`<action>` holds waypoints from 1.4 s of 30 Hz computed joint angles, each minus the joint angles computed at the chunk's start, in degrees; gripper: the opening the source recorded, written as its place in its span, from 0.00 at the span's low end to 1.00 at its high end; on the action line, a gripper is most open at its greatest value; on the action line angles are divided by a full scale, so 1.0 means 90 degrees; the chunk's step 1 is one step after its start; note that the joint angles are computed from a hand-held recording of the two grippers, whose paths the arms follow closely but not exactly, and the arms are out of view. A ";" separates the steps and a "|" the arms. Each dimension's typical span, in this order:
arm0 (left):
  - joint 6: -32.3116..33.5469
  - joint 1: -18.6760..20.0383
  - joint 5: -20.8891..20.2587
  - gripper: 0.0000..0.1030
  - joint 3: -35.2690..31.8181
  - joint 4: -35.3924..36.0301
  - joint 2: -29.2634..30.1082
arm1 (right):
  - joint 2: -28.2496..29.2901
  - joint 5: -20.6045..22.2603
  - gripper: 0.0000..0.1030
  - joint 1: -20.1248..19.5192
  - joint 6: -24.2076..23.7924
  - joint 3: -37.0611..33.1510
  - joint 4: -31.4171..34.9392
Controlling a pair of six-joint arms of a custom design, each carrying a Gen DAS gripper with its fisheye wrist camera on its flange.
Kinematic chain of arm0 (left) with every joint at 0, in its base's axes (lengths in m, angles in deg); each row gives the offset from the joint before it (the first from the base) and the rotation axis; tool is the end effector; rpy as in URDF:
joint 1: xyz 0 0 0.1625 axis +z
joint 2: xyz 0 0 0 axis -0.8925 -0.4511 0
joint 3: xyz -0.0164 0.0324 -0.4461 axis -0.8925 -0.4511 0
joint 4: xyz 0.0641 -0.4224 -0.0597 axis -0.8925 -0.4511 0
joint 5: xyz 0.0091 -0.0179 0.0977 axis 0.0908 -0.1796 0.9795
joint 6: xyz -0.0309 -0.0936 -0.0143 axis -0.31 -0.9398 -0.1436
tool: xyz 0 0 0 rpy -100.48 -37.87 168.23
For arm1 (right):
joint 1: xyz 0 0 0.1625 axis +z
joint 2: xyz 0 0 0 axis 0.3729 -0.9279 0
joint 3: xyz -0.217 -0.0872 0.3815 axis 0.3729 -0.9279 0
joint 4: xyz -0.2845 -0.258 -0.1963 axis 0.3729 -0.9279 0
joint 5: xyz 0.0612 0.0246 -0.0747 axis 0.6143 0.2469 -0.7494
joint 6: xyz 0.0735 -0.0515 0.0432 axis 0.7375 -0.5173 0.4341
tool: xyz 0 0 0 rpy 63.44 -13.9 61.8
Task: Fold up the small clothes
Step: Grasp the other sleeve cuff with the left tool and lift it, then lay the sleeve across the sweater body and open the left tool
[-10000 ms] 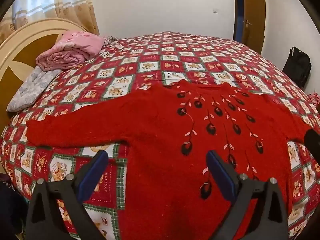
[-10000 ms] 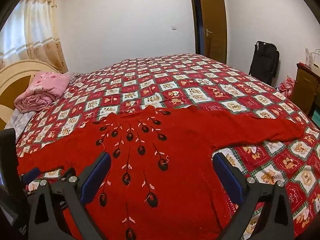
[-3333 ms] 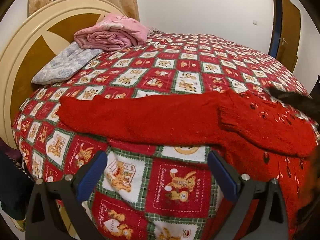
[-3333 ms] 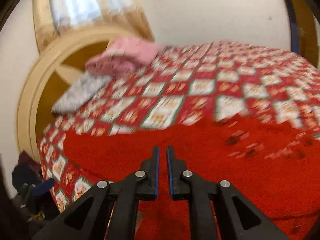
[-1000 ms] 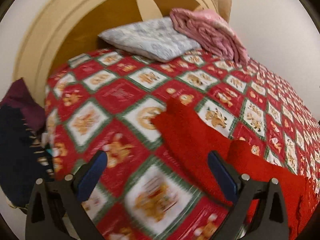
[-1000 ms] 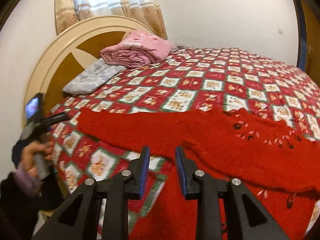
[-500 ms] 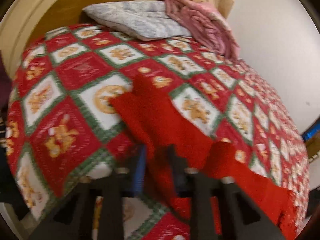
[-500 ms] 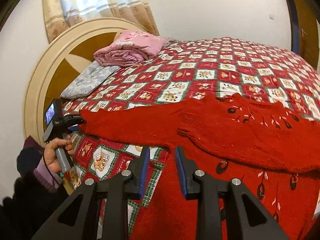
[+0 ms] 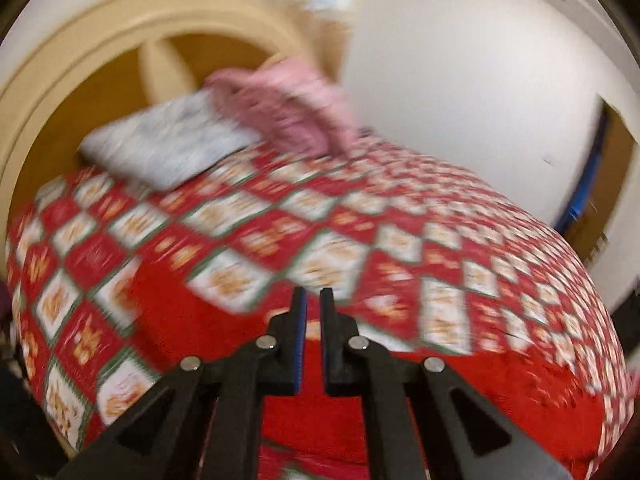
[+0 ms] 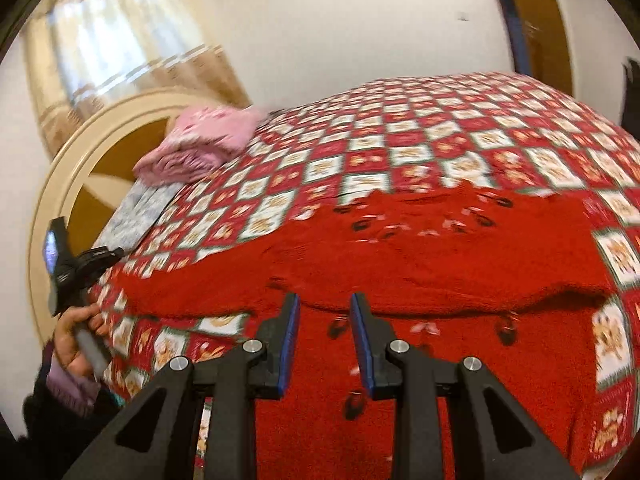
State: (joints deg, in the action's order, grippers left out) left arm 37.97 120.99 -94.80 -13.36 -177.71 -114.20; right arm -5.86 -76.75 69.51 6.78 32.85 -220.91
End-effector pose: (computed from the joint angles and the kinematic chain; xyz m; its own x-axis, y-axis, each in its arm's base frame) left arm -0.2638 -0.7911 0.1143 -0.8371 0.0795 -0.5412 0.4827 0.5728 -0.6625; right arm 0.1004 -0.5475 0.2752 -0.8750 0.2910 0.3869 -0.1889 0.5306 -0.8263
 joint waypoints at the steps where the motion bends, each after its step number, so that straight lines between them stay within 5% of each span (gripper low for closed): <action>1: 0.0160 -0.0160 -0.0154 0.06 0.0077 -0.0051 0.0020 | -0.0092 0.0005 0.27 -0.0046 0.0084 0.0070 -0.0051; 4: 0.0596 -0.0544 -0.0596 0.06 0.0311 -0.0148 0.0091 | -0.0310 -0.0046 0.27 -0.0120 0.0211 0.0295 -0.0341; 8: 0.0293 -0.0790 -0.1116 0.07 0.0457 0.0279 0.0179 | -0.0514 -0.0067 0.27 -0.0160 0.0151 0.0498 -0.0451; 13: 0.0136 -0.0745 -0.0656 0.14 0.0361 0.0373 0.0313 | -0.0611 -0.0076 0.27 -0.0216 0.0108 0.0686 -0.0594; 15: -0.0132 -0.0618 -0.0224 0.36 0.0433 0.0373 0.0203 | -0.0606 -0.0021 0.27 -0.0257 0.0184 0.0694 -0.0551; 16: -0.0292 -0.0520 0.0220 0.67 0.0406 0.0347 0.0159 | -0.0588 0.0011 0.27 -0.0275 0.0229 0.0677 -0.0508; 17: -0.0370 -0.0462 0.0720 0.86 0.0440 0.0082 0.0141 | -0.0568 0.0046 0.27 -0.0290 0.0270 0.0654 -0.0447; 19: -0.0277 -0.0301 0.1317 0.89 0.0452 -0.0594 0.0150 | -0.0500 0.0102 0.27 -0.0303 0.0308 0.0577 -0.0303; 21: -0.0607 0.0031 0.1870 0.89 0.0228 -0.0619 0.0103 | -0.0392 0.0117 0.27 -0.0269 0.0290 0.0461 -0.0142; 23: -0.1473 0.0290 0.2148 0.89 0.0061 0.0179 -0.0009 | -0.0305 0.0135 0.27 -0.0232 0.0252 0.0369 -0.0002; 26: -0.3278 0.0803 0.1770 0.87 -0.0211 0.1847 -0.0233 | -0.0172 0.0099 0.27 -0.0154 0.0166 0.0276 0.0054; 28: -0.4127 0.1139 0.1113 0.79 -0.0490 0.2656 -0.0220 | -0.0086 0.0008 0.27 -0.0091 0.0105 0.0200 0.0107; 33: -0.3145 0.1078 0.1253 0.71 -0.0881 0.2232 0.0228 | 0.0007 -0.0132 0.27 -0.0004 0.0165 0.0085 0.0312; 37: -0.3092 0.1155 0.0651 0.14 -0.0833 0.1988 0.0161 | 0.0044 -0.0157 0.27 0.0050 0.0144 0.0041 0.0363; 42: -0.3009 0.1207 0.0224 0.09 -0.0441 0.1384 -0.0085 | -0.0007 -0.0100 0.27 0.0049 0.0145 0.0098 0.0327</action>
State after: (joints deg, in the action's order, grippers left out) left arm 10.89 131.86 -92.78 -17.32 -165.25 -114.96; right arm -5.92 -77.65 69.96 8.08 33.73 -217.97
